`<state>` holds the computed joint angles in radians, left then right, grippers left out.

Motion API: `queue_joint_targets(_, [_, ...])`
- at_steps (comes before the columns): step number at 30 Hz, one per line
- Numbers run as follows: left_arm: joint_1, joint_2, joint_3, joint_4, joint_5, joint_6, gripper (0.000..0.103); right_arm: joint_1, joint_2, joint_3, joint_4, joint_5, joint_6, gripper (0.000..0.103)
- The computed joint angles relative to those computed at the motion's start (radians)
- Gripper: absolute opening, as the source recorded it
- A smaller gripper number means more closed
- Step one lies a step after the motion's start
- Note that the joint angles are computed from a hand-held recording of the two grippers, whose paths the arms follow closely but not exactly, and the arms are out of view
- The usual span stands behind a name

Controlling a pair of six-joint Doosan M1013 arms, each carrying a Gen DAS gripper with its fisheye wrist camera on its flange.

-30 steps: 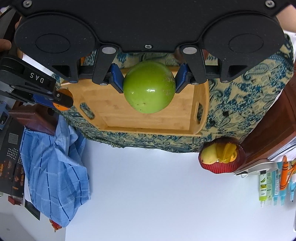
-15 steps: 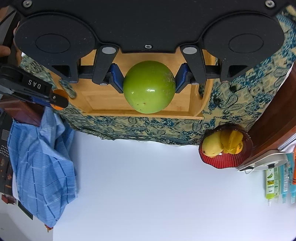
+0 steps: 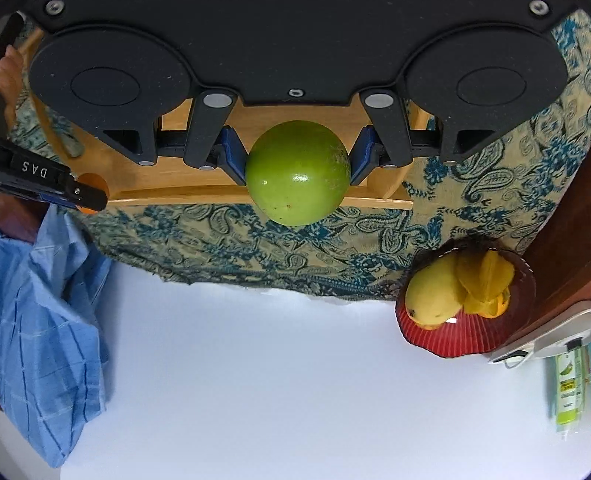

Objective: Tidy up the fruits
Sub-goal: 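Carry the apple in the left tool over the tray while the right tool carries the tangerine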

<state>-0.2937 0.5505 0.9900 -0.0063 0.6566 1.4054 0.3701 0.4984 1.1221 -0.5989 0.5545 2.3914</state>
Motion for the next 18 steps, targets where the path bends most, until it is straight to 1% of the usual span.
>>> queue_joint_targets(2, [0.004,0.017,-0.023,-0.034,0.034,0.022,0.055,-0.004,0.016,-0.019,0.041,0.011,-0.019,0.044])
queue_joint_targets(5, [0.012,0.029,-0.034,-0.095,0.043,0.052,0.055,-0.008,0.033,-0.032,0.085,0.008,-0.033,0.044])
queue_joint_targets(7, [0.012,0.038,-0.044,-0.097,0.049,0.051,0.055,-0.012,0.040,-0.039,0.114,0.009,-0.045,0.044])
queue_joint_targets(10, [0.013,0.047,-0.052,-0.106,0.052,0.056,0.055,-0.012,0.052,-0.052,0.108,0.038,-0.038,0.044])
queue_joint_targets(14, [0.012,0.055,-0.056,-0.105,0.064,0.066,0.055,-0.015,0.064,-0.069,0.141,0.063,-0.064,0.044])
queue_joint_targets(18, [0.011,0.060,-0.057,-0.112,0.066,0.075,0.055,-0.014,0.068,-0.072,0.132,0.065,-0.061,0.044])
